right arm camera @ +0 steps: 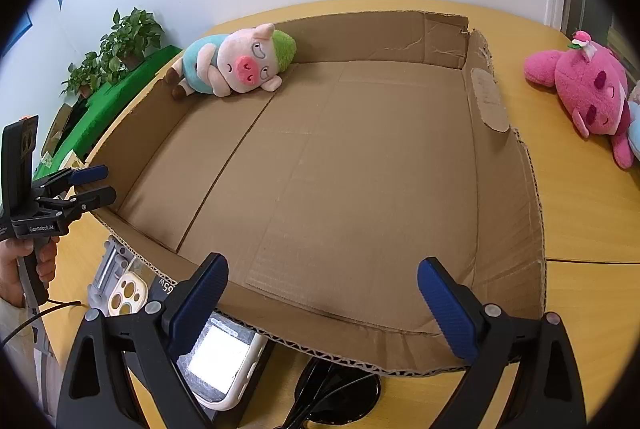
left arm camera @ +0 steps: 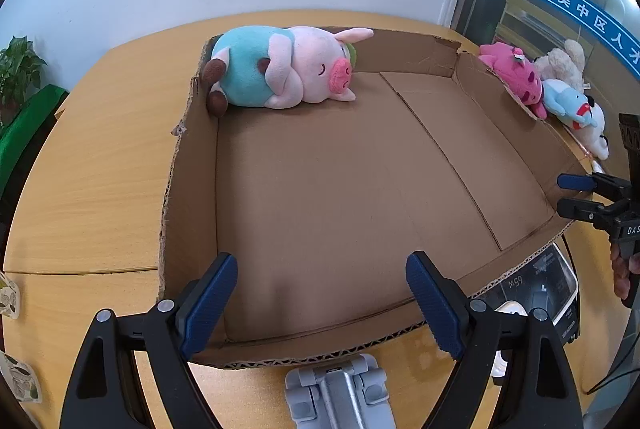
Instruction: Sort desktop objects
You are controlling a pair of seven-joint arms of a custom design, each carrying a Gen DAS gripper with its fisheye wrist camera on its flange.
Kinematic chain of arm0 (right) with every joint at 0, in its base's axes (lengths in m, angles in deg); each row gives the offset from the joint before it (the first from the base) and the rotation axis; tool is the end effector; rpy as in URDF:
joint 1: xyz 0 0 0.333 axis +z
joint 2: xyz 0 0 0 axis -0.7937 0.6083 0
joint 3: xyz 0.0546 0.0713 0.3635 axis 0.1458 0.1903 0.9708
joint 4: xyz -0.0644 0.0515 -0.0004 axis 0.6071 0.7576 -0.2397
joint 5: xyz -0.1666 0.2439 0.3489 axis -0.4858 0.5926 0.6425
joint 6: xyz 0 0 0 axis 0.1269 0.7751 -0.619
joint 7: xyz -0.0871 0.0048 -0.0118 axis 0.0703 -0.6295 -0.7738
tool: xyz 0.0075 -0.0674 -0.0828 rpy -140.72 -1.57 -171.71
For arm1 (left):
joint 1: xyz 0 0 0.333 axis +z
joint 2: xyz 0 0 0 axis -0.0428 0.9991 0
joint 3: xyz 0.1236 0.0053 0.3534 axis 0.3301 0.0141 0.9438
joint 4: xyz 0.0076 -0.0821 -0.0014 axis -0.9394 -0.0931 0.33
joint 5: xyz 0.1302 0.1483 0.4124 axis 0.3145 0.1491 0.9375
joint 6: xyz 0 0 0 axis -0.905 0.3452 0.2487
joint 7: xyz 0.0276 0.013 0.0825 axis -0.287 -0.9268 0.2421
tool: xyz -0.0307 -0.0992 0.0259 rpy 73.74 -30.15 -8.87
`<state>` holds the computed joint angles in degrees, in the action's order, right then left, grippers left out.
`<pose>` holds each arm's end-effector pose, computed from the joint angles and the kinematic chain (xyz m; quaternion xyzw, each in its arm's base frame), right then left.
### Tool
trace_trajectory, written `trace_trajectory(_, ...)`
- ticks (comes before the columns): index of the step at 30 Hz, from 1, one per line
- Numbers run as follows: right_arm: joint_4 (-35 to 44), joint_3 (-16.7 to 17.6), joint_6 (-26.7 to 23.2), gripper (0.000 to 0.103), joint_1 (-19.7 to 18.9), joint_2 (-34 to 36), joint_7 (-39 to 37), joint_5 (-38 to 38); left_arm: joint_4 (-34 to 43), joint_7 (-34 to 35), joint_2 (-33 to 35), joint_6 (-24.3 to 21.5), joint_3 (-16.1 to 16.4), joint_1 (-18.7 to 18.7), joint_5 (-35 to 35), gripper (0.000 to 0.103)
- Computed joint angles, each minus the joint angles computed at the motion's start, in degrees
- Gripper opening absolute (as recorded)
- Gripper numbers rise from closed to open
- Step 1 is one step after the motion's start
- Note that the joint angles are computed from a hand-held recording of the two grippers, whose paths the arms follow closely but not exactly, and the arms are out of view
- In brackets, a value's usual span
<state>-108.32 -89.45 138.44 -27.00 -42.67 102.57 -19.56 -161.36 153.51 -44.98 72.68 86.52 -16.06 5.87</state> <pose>0.3970 0.1674 0.4537 -0.7427 0.5906 -0.1010 0.2990 0.4398 -0.0920 0.4550 -0.5696 0.7613 -0.2697 0.1524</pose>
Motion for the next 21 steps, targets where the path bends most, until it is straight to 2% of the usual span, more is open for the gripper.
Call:
trace_trajectory(5, 0.09, -0.21, 0.12, 0.096, 0.14, 0.14, -0.35, 0.22, 0.79, 0.20, 0.12, -1.09, 0.70, -0.36, -0.96, 0.086)
trace_trajectory(11, 0.57, -0.19, -0.15, 0.097, -0.04, 0.62, -0.56, 0.36, 5.94, 4.97, 2.38, -1.84, 3.13, -4.24, -6.78, 0.086)
trace_trajectory(15, 0.58, -0.08, -0.13, 0.097, -0.11, 0.73, -0.67, 0.33, 15.71, 7.73, 10.94, -5.94, 3.97, -5.90, -15.11, 0.086)
trace_trajectory(17, 0.47, -0.15, -0.01, 0.097, -0.01, 0.66, -0.90, 0.41, 20.62, 8.12, 15.65, -7.95, 3.54, -5.29, -18.18, 0.085)
trace_trajectory(21, 0.05, -0.11, 0.60, 0.097, 0.12, 0.46, -1.07, 0.37, 30.43, 2.14, 26.07, -9.70, 0.43, -1.99, -14.11, 0.083)
